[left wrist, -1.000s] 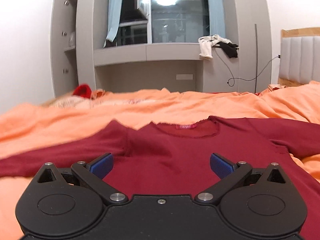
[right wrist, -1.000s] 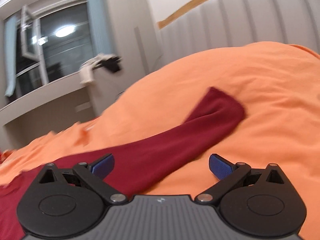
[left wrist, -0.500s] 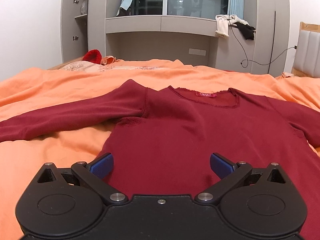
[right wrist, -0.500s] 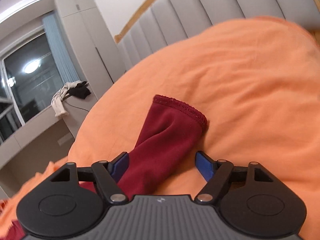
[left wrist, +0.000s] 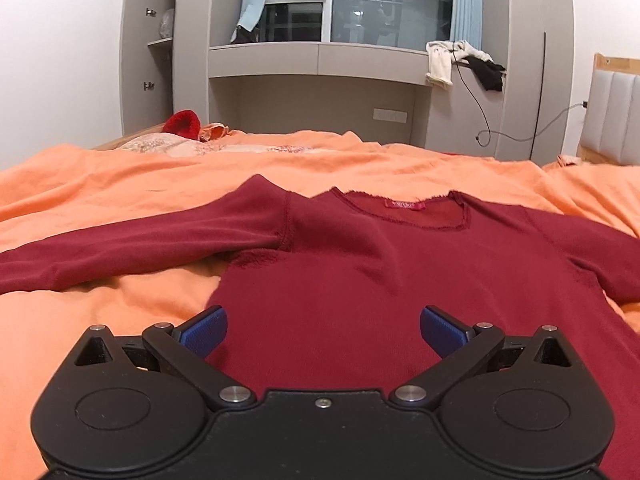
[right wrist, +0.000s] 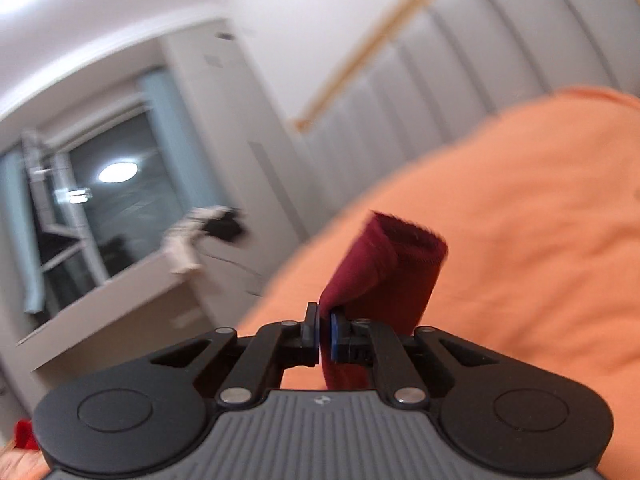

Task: Fold small clothes
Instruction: 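Carry the sleeve across the sweater body with the right gripper and release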

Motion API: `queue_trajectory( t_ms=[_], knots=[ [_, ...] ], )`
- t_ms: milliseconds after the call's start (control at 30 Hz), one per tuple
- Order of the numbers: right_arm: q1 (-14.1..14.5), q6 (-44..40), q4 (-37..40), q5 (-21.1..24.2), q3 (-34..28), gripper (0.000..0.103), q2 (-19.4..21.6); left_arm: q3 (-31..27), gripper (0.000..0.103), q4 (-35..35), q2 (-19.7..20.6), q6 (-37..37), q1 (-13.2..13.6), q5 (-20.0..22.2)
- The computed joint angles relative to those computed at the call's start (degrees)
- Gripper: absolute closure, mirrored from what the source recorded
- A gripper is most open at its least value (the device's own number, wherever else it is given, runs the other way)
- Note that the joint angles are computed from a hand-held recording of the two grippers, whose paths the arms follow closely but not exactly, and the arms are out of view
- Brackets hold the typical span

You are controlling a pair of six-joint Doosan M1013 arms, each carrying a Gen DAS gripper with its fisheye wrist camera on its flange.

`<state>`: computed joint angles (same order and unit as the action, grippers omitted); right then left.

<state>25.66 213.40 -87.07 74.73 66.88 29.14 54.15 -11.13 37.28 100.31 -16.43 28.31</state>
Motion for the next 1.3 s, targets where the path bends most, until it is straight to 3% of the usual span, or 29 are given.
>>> queue_trajectory(
  t_ms=[200,333,533,633,733,867,933,967,1000,1100,1233,1267,1300],
  knots=[
    [2.29,-16.09,-10.57,-10.39,-7.05,0.098,4.32,-0.39,0.001,-0.02,-0.3,-4.78,0.78,-1.31],
    [3.26,-30.5,-9.06,-20.17,-12.86,0.098,7.82,-1.18,0.001,-0.11,-0.2,-9.53,1.63,-1.28],
    [4.75,-61.07,10.54,-32.59,-21.04,0.098,12.58,-1.95,0.001,-0.49,-0.1,-14.88,2.76,-1.18],
    [5.24,-80.81,24.97,-33.31,-25.4,0.098,15.0,-2.49,0.001,-1.03,0.1,-16.08,3.19,-0.85],
    [5.0,-96.3,39.16,-30.54,-29.08,0.097,16.83,-3.01,0.001,-1.87,0.34,-16.28,3.5,0.15],
    [4.91,-103.98,46.91,-29.59,-30.41,0.086,17.37,-3.21,0.001,-3.0,0.43,-15.66,3.68,0.83],
    [4.37,-105.29,51.22,-31.33,-29.44,0.072,16.44,-3.22,0.001,-3.58,0.46,-15.17,3.77,0.91],
    [3.87,-106.28,54.91,-32.81,-28.49,0.056,15.67,-3.3,0.001,-3.96,0.5,-14.89,3.82,1.07],
    [3.96,-106.21,57.29,-34.21,-27.09,0.046,14.87,-3.66,0.001,-4.38,0.71,-14.5,3.9,1.42],
    [3.38,-105.69,59.37,-38.11,-24.27,0.041,13.25,-4.16,0.001,-5.69,1.01,-13.18,3.98,2.75],
    [3.83,-105.48,54.9,-38.06,-26.05,0.042,14.46,-4.26,0.001,-6.22,1.11,-12.35,3.82,3.23],
    [3.76,-106.8,56.0,-38.1,-26.54,0.056,14.72,-4.08,0.001,-6.15,1.03,-12.03,3.74,3.08],
    [3.73,-108.57,57.42,-37.74,-27.18,0.09,14.98,-3.95,0.001,-6.02,0.98,-11.69,3.68,2.96]
  ],
)
